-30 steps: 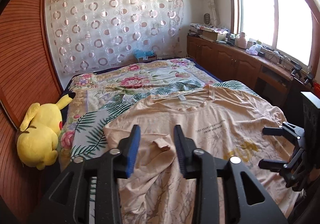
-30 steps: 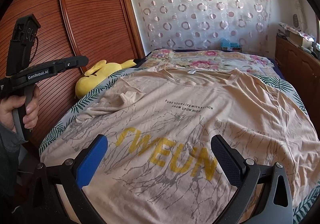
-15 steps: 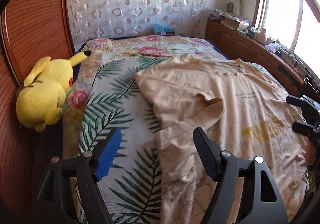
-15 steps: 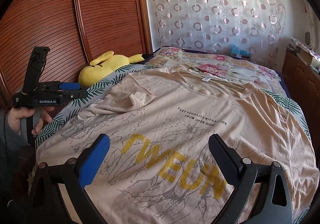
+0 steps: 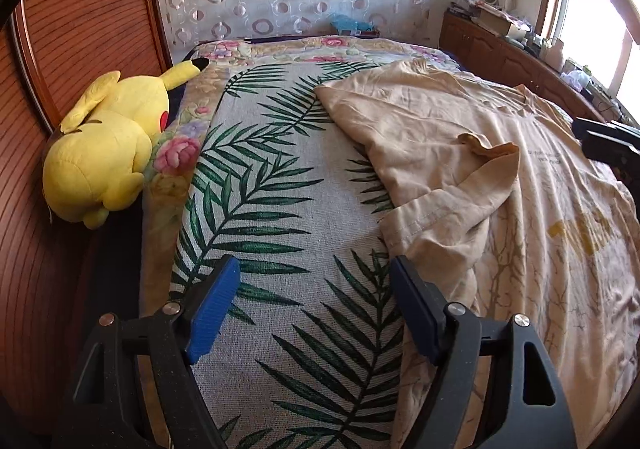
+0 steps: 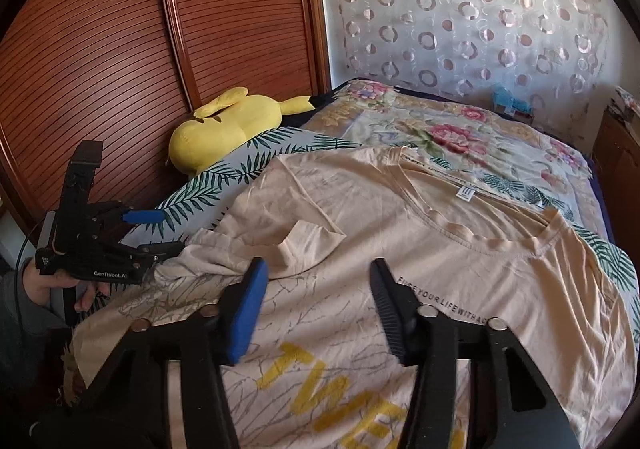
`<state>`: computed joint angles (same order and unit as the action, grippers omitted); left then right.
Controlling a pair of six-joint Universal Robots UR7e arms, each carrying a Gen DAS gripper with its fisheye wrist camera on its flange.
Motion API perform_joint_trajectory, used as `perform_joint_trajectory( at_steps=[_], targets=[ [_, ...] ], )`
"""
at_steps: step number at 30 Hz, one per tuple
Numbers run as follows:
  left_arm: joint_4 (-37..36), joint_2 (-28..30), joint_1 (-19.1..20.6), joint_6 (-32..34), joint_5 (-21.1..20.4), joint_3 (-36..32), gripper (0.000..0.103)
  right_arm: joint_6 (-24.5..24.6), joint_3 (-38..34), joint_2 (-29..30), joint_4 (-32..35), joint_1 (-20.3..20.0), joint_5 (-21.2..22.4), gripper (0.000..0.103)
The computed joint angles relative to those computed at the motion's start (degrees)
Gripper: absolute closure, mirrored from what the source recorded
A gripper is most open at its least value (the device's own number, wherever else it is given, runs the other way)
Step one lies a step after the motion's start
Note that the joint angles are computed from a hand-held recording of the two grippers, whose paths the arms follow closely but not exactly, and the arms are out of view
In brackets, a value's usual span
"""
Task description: Fold small clothes
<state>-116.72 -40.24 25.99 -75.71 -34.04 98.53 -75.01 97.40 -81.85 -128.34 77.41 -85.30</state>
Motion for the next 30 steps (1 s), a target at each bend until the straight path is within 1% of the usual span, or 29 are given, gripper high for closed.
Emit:
perform_joint_trajectory(
  at_steps=[2,6,10,16,17,18,20,21,23,24,26,30],
  targets=[
    [-0.2,-0.1,0.1,0.1,0.0,0.0,0.025,0.8,-1.5,1.9,1.0,0.9,-0.7,0.061],
    [0.0,0.0,0.1,0.3,0.0,-0.1,0.023,2.3,-2.8,4.9,0.7,2.9,-3.1,0.061],
    [1.3,-0.1,0.3,-1.0,-0.2,-0.3,0.016,3.9,-5.1,8.5,1.8,4.8,-6.7,0.061],
    [2.1,-0.2,0.5,-2.0,-0.2,-0.4,0.011,4.8,-5.8,11.9,-1.1,6.8,-11.9,0.062],
    [2.1,-0.2,0.5,-2.2,-0.3,-0.4,0.01,4.7,-5.7,12.3,-1.8,7.1,-12.7,0.064],
    [2.9,-0.2,0.6,-2.8,-0.3,-0.6,0.007,4.5,-5.8,12.7,-2.3,7.4,-13.3,0.072],
    [3.6,-0.3,0.8,-3.7,-0.5,-0.7,0.003,3.2,-4.8,12.7,-4.8,7.5,-14.7,0.076],
    [4.2,-0.3,0.9,-4.4,-0.7,-0.8,0.001,2.6,-4.4,12.7,-5.2,7.4,-14.9,0.084],
    [4.1,-0.3,0.9,-4.4,-0.7,-0.7,0.0,1.4,-3.4,12.3,-6.2,7.2,-14.2,0.088],
    [4.0,-0.4,0.9,-4.4,-0.7,-0.7,0.0,1.1,-3.3,12.2,-6.3,7.1,-13.9,0.094],
    [4.0,-0.4,0.9,-4.4,-0.7,-0.7,0.0,1.1,-3.1,11.4,-6.3,6.5,-12.2,0.096],
    [4.0,-0.4,0.9,-4.4,-0.7,-0.7,0.0,1.4,-1.7,8.4,-7.9,3.9,-6.7,0.098]
  ],
)
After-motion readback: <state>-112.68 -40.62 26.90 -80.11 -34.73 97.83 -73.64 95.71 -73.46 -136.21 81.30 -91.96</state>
